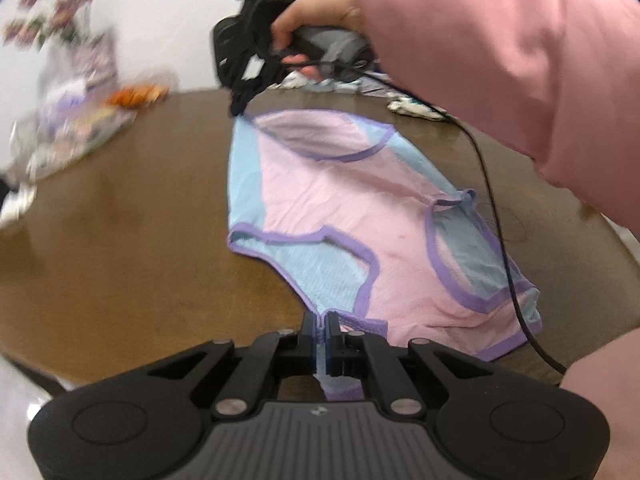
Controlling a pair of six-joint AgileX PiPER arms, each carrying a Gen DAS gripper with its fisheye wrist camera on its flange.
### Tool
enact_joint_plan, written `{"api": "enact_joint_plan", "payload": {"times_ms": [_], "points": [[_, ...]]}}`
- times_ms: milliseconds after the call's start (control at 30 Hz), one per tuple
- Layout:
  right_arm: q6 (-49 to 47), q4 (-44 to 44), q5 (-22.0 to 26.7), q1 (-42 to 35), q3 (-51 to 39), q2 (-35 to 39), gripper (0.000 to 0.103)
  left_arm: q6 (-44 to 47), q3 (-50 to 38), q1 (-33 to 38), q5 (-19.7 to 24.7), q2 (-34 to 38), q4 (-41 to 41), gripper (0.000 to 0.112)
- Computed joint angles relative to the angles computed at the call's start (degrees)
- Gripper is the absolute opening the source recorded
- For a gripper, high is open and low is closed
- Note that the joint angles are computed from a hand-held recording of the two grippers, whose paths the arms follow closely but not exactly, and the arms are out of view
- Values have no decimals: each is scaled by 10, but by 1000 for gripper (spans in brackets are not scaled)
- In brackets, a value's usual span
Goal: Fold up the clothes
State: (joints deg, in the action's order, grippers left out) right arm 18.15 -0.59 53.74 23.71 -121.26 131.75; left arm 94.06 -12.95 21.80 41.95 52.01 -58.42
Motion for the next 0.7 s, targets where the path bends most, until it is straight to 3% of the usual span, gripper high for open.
{"api": "enact_joint_plan", "payload": {"times_ms": [67, 200, 367, 500, 700], "points": [[-16, 26, -30, -15, 43, -30, 0, -25, 1, -50, -16, -37, 22, 2], [-78, 106, -100, -59, 148, -96, 0, -137, 5, -229, -105, -77, 104, 2], [-189, 230, -177, -141, 290, -167, 0, -302, 6, -418, -203, -46, 230, 2], [-259, 287, -209, -179, 353, -177, 0, -343, -2, -483, -259, 32, 236, 2], [-317, 348, -238, -191, 385, -151, 0, -314, -23, -502, -272, 98, 180, 3]]}}
